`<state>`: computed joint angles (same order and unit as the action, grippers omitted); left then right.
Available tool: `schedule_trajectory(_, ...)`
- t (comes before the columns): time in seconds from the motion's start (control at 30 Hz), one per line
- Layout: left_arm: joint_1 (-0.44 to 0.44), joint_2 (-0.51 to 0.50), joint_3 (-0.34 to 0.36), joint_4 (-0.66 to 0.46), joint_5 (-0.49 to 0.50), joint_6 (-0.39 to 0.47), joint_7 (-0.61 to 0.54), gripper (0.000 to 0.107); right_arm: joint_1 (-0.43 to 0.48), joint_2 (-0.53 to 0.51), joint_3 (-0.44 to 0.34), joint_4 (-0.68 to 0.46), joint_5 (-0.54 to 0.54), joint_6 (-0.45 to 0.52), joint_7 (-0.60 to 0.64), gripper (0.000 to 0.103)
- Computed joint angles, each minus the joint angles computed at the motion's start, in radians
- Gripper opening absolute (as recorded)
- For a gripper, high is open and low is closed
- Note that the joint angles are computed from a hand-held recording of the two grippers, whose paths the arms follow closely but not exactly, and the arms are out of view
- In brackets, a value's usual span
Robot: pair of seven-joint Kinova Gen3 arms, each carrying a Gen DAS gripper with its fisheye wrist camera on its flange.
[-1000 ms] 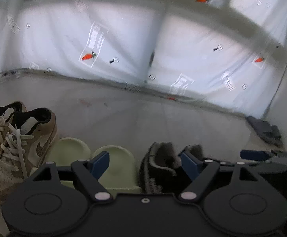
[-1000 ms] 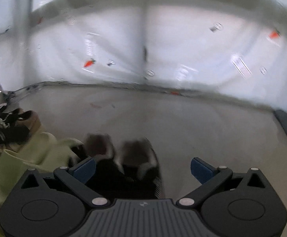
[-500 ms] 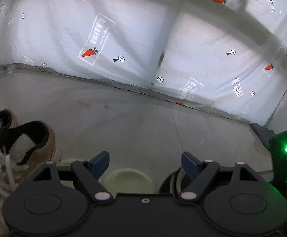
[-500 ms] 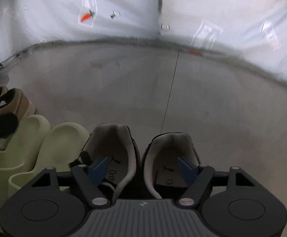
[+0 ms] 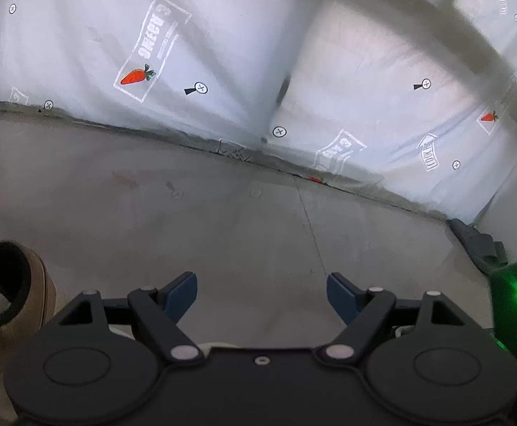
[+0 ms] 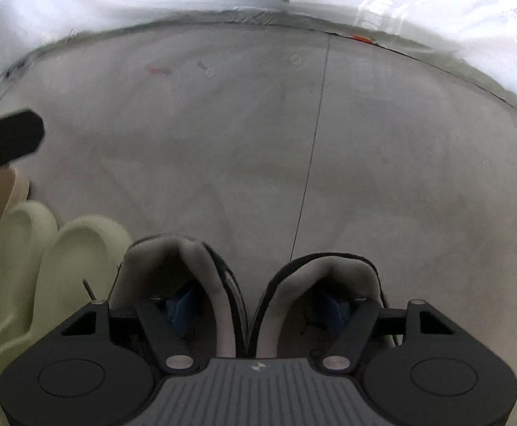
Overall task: Organize scattered shoes
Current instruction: 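Grasp the pair of black Puma sneakers with the right tool, then carry the black sneakers with the right tool toward the grey slides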
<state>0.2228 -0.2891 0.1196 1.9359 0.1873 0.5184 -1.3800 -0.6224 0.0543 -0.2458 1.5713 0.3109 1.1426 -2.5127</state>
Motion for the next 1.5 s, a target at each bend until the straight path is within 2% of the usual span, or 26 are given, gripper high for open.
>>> schedule_trajectory(0.13, -0.019, -0.023, 0.024, 0.005, -0.023, -0.003, 0.032, 0.081, -0.020, -0.070, -0.031, 0.111, 0.092, -0.098, -0.105, 0.047)
schedule_trajectory(0.23, -0.025, -0.047, 0.039, 0.010, -0.043, -0.008, 0.051, 0.081, -0.032, -0.122, -0.048, 0.181, 0.141, -0.155, -0.183, 0.038)
schedule_trajectory(0.3, -0.027, -0.075, 0.048, 0.019, -0.053, -0.016, 0.062, 0.081, -0.016, -0.147, -0.089, 0.214, 0.186, -0.174, -0.257, 0.037)
schedule_trajectory(0.43, -0.030, -0.114, 0.062, 0.027, -0.059, -0.011, 0.090, 0.081, 0.122, -0.234, -0.254, 0.287, 0.289, -0.204, -0.420, 0.037)
schedule_trajectory(0.53, -0.024, -0.140, 0.079, 0.025, -0.062, 0.004, 0.106, 0.081, 0.153, -0.298, -0.322, 0.323, 0.388, -0.161, -0.542, 0.037)
schedule_trajectory(0.63, -0.021, -0.150, 0.112, 0.018, -0.068, 0.011, 0.126, 0.081, 0.112, -0.330, -0.342, 0.346, 0.469, -0.088, -0.656, 0.038)
schedule_trajectory(0.7, -0.026, -0.156, 0.151, 0.005, -0.078, 0.018, 0.148, 0.081, 0.139, -0.375, -0.384, 0.364, 0.493, -0.048, -0.704, 0.038)
schedule_trajectory(0.83, -0.054, -0.168, 0.234, -0.013, -0.094, 0.013, 0.197, 0.081, 0.184, -0.459, -0.366, 0.405, 0.475, -0.075, -0.694, 0.039)
schedule_trajectory(1.0, -0.239, -0.193, 0.459, -0.061, -0.039, 0.022, 0.255, 0.081, 0.217, -0.573, -0.305, 0.453, 0.458, -0.119, -0.602, 0.040)
schedule_trajectory(1.1, -0.324, -0.201, 0.598, -0.111, -0.090, 0.042, 0.360, 0.081, 0.239, -0.640, -0.253, 0.478, 0.469, -0.159, -0.481, 0.040)
schedule_trajectory(1.2, -0.406, -0.201, 0.737, -0.159, -0.144, 0.049, 0.471, 0.081, 0.220, -0.681, -0.180, 0.488, 0.490, -0.178, -0.365, 0.041)
schedule_trajectory(1.33, -0.567, -0.228, 0.922, -0.238, -0.079, 0.080, 0.479, 0.081, 0.179, -0.783, -0.044, 0.520, 0.500, -0.180, -0.205, 0.040)
schedule_trajectory(1.4, -0.629, -0.236, 1.015, -0.282, -0.100, 0.100, 0.523, 0.081, 0.200, -0.818, 0.006, 0.530, 0.481, -0.205, -0.130, 0.040)
schedule_trajectory(1.5, -0.719, -0.247, 1.144, -0.344, -0.130, 0.125, 0.614, 0.081, 0.180, -0.907, 0.120, 0.551, 0.493, -0.181, -0.008, 0.040)
